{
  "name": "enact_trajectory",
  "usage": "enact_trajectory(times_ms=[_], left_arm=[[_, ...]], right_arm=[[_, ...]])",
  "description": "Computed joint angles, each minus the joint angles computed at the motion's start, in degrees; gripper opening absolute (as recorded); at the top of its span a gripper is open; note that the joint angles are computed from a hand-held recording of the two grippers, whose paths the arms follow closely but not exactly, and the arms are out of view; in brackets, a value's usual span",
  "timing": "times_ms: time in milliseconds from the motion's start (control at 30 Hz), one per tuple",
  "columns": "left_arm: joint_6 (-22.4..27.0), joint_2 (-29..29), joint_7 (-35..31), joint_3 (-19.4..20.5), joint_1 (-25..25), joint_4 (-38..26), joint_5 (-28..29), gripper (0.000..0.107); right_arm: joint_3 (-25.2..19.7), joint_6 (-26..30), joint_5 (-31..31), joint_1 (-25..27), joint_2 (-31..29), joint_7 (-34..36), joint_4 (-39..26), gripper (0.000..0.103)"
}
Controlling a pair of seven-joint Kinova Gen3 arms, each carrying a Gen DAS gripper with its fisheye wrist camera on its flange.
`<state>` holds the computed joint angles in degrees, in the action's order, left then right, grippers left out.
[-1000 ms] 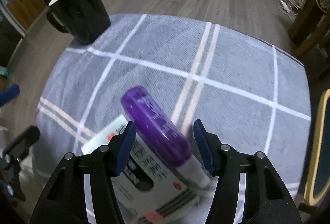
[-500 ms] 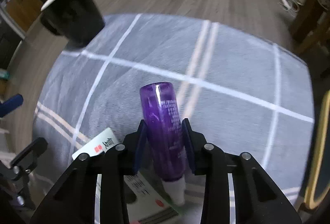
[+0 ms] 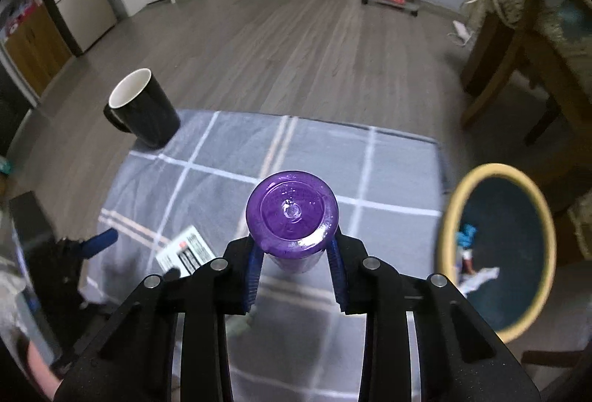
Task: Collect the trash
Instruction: 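Grasp the large Coltalin box with the left gripper while the right lifts the bottle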
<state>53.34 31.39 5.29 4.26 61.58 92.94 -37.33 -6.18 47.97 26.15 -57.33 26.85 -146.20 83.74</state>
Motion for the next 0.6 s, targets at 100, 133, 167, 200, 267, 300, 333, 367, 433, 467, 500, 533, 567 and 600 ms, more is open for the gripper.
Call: enact_trajectory(times_ms=[100,133,167,200,267,300,333,367,433,467,500,533,567,600], left_arm=[[3.4,3.4,-0.6,0.4,0.9,-4.8,1.5,0.097],[3.5,4.0,-0.3,0.3,1.0,-5.7,2.3,0.097],[3.6,4.6,0.4,0.1,1.2,-6.5,3.1,0.097],[4.4,5.3,1.6,-0.3,1.4,-7.8,4.0,0.097],[5.6,6.5,3.3,-0.8,1.6,-9.8,5.9,0.097],[6.0,7.3,4.3,-1.0,1.5,-10.9,7.0,0.097],[6.3,7.8,5.0,-1.2,1.4,-11.8,7.9,0.097],[7.3,8.5,5.6,-1.4,1.4,-12.9,8.6,0.097],[9.1,9.8,6.6,-1.8,1.4,-14.7,9.9,0.097],[10.8,10.8,6.2,-1.6,1.0,-16.2,10.8,0.097],[11.7,11.6,5.8,-1.5,0.6,-17.2,11.6,0.097],[11.8,12.0,5.5,-1.3,0.3,-17.4,12.3,0.097],[11.4,12.4,5.1,-1.1,-0.2,-17.6,12.9,0.098],[10.9,12.5,5.7,-1.7,0.3,-17.4,12.8,0.098]], right_arm=[[-0.1,-3.2,-1.7,1.8,-2.5,-2.7,4.5,0.033],[-0.3,-4.4,-1.6,2.5,-2.8,-3.8,5.5,0.033],[0.3,-4.7,-1.5,2.2,-2.9,-4.2,5.7,0.033],[0.4,-4.8,-1.2,2.3,-3.0,-4.4,5.9,0.033],[0.3,-5.3,-1.1,3.2,-2.8,-4.1,5.8,0.033],[0.2,-5.7,-1.3,3.6,-2.7,-3.9,5.9,0.033],[0.2,-5.8,-1.4,3.8,-2.6,-3.9,5.9,0.033],[0.1,-6.3,-1.8,4.2,-2.7,-3.8,6.1,0.033],[-0.1,-6.8,-2.4,4.8,-2.8,-3.4,6.3,0.033],[-0.3,-7.0,-2.7,5.1,-2.7,-2.7,6.2,0.033],[-0.3,-7.2,-2.7,4.9,-2.5,-2.5,6.0,0.033],[-0.3,-7.4,-2.8,5.0,-2.6,-2.1,6.0,0.033],[-0.4,-7.8,-2.9,5.1,-2.7,-1.7,6.2,0.033],[-0.4,-8.3,-3.0,5.2,-2.9,-1.4,6.4,0.033]])
